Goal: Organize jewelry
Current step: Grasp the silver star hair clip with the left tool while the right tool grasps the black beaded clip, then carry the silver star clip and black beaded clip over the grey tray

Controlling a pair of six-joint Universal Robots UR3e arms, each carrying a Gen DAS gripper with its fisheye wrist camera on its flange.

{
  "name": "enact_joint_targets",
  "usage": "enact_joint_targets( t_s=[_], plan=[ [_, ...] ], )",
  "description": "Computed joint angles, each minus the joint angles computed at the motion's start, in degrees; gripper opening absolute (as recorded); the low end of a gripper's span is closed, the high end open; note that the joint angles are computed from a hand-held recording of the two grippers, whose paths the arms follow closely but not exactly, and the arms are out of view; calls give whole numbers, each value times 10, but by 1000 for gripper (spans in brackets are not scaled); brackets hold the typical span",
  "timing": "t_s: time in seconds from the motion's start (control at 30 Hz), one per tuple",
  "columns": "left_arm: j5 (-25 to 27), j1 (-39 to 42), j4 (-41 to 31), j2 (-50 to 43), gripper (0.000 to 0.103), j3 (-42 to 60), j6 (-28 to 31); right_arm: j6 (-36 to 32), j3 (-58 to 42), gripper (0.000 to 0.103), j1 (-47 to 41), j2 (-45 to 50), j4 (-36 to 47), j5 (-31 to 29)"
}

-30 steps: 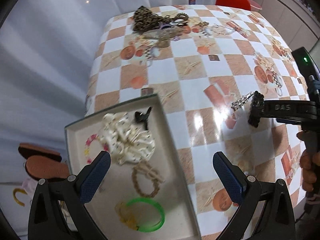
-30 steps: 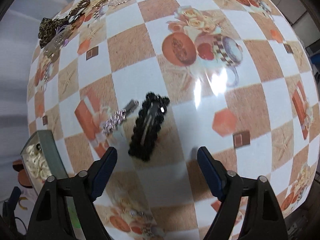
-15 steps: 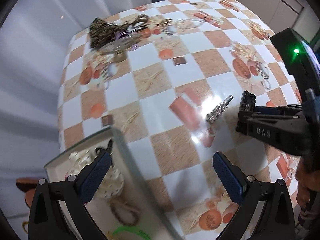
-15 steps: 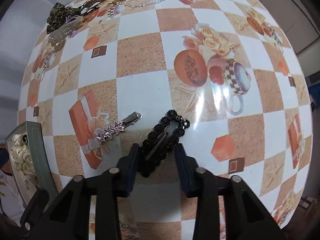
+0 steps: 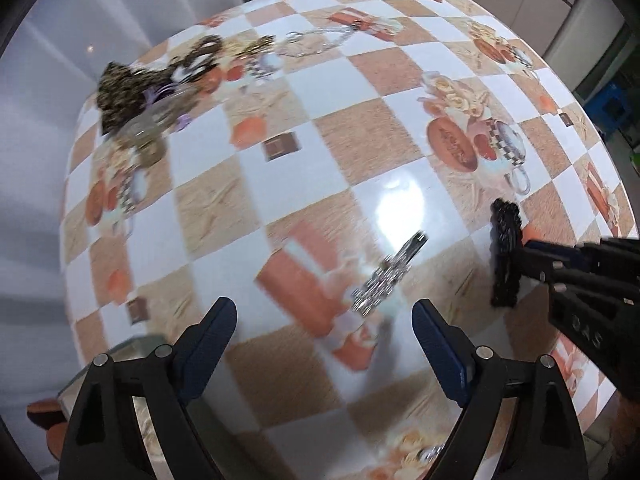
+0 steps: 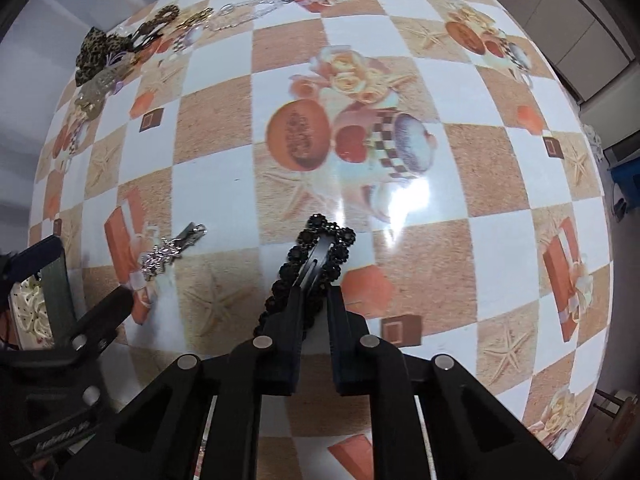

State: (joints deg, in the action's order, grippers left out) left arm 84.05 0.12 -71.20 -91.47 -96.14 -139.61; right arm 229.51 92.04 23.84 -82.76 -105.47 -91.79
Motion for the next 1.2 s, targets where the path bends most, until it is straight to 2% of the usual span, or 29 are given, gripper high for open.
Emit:
enact_joint_targets(
  t_s=[0.1,0.17,0.27,0.33,0.4,0.47,0.53,0.57,0.63,0.8,0.87,0.93,0.97,1.2],
  plan=[
    [-3,-18,19,-26,93,4,1,3,57,13,-23,-40,-36,24],
    [1,-27,27,-42,82,7,-1,2,74,13,-31,-52,-48,31],
    [7,-38,33,-65,77,14,-6,-16,106,14,-54,-82,-55,44],
    [-1,-38,36,-66,77,12,-4,-19,138,21,-71,-112,-62,56],
    [-3,-40,42,-68,77,11,-4,-22,168,49,-88,-149,-66,61],
    [-13,-38,38,-67,69,11,-2,-22,174,54,-93,-154,-73,59],
    [-18,-38,34,-64,65,11,-1,-21,168,54,-93,-145,-70,58],
    [-22,-37,31,-62,58,10,2,-10,149,53,-85,-124,-67,54],
    [-29,-35,33,-51,53,1,8,20,131,53,-62,-109,-60,35],
    [-31,-38,30,-35,48,-12,-5,23,77,53,-40,-60,-32,16],
    [-36,-37,27,-35,33,-12,0,19,50,52,-27,-38,-12,2],
    [-36,-40,29,-25,25,-20,3,17,33,42,-18,-23,-6,-7],
    [-36,-40,28,-24,25,-20,1,17,32,38,-18,-23,-5,-6],
    [-56,-5,-30,-16,25,2,-29,15,71,37,-30,-60,-32,12]
  ],
)
